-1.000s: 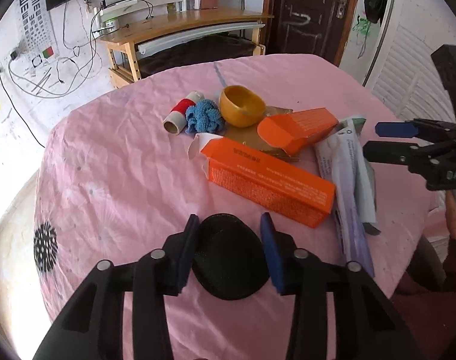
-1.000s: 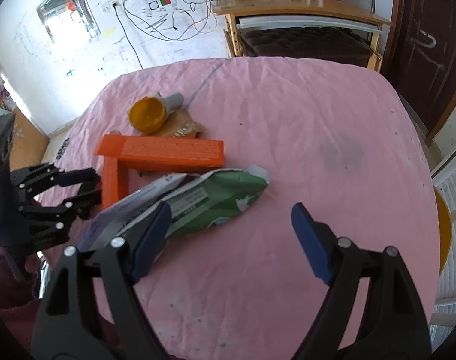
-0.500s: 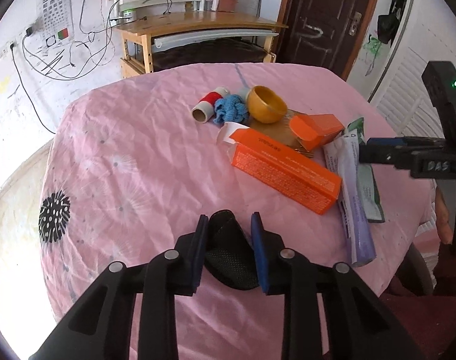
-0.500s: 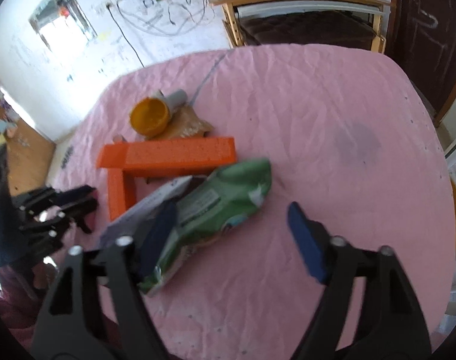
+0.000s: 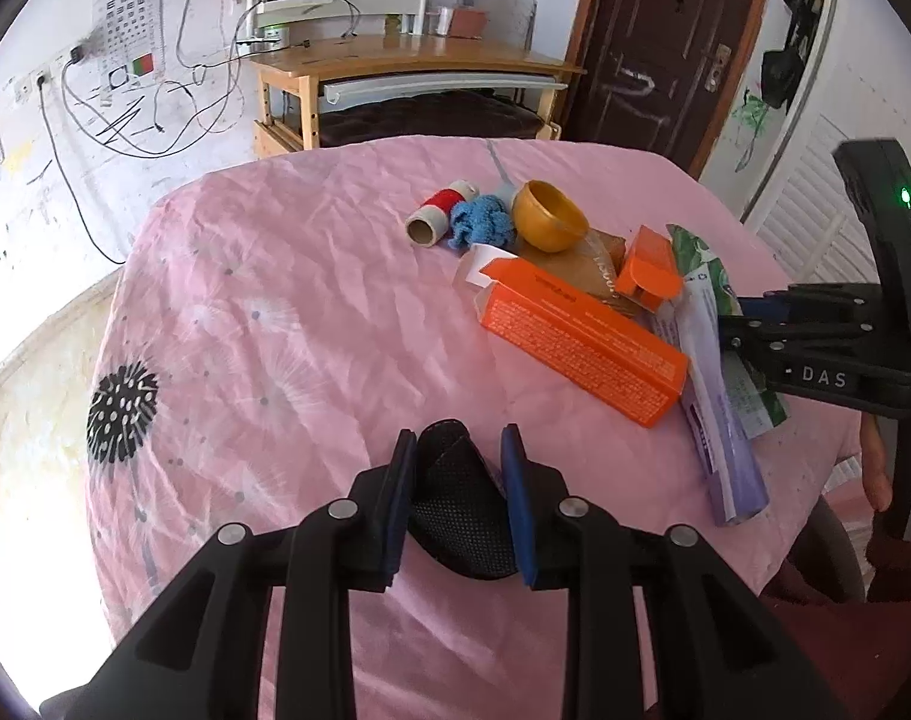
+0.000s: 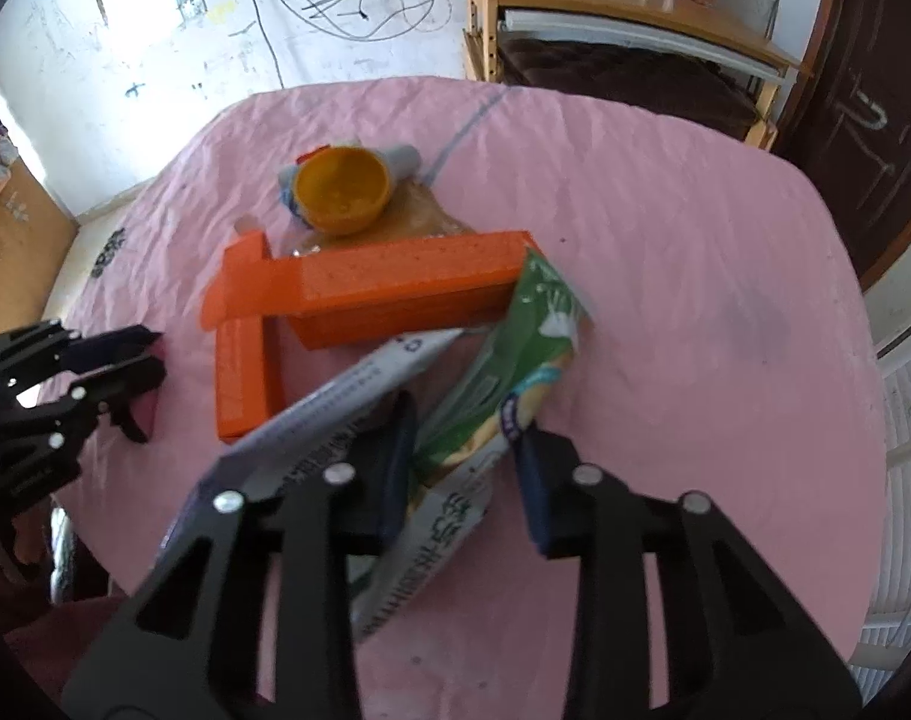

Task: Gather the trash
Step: 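Grasp the green-white tube wrapper with the right tool, then carry both items to the yellow bin and open both tools to drop them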

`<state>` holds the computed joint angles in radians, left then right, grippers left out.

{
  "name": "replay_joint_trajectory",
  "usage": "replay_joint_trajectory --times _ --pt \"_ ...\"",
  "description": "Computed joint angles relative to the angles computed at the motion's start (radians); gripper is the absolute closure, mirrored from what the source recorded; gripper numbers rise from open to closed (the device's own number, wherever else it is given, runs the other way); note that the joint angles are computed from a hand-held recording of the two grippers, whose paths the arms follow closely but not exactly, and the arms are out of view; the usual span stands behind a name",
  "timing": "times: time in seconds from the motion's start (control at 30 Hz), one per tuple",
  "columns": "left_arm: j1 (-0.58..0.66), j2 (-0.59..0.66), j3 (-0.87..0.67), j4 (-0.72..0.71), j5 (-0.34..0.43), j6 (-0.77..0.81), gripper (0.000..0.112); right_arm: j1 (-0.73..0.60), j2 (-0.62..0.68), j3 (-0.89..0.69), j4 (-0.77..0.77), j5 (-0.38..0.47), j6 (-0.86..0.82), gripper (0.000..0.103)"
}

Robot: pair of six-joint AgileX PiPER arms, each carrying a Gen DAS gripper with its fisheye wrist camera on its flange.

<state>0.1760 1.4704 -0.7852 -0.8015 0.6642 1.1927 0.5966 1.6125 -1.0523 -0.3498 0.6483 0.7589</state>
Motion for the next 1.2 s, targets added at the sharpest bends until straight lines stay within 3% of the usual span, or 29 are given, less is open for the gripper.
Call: replay_joint_trajectory --times 0.23,0.53,0.9,1.2 --pt "0.038 -0.032 -0.007 -0.023 0.028 0.019 0.088 -0.024 -0.1 0.057 -0.109 0.007 0.103 0.075" --pt "-0.059 -0.087 -0.038 0.025 0.006 -0.094 0.088 -0.133 -0.193 0.129 -0.106 -0.033 0.078 0.075" --pt "-0.351 -0.055 -0.168 0.212 -0.07 -0.428 0.088 -0.336 -0.279 0.248 -0.042 -0.14 -0.022 0.075" --pt "-0.645 0.089 -0.358 0.44 -0.098 -0.798 0.088 -0.613 -0.368 0.345 0.179 -0.237 -0.321 0.075"
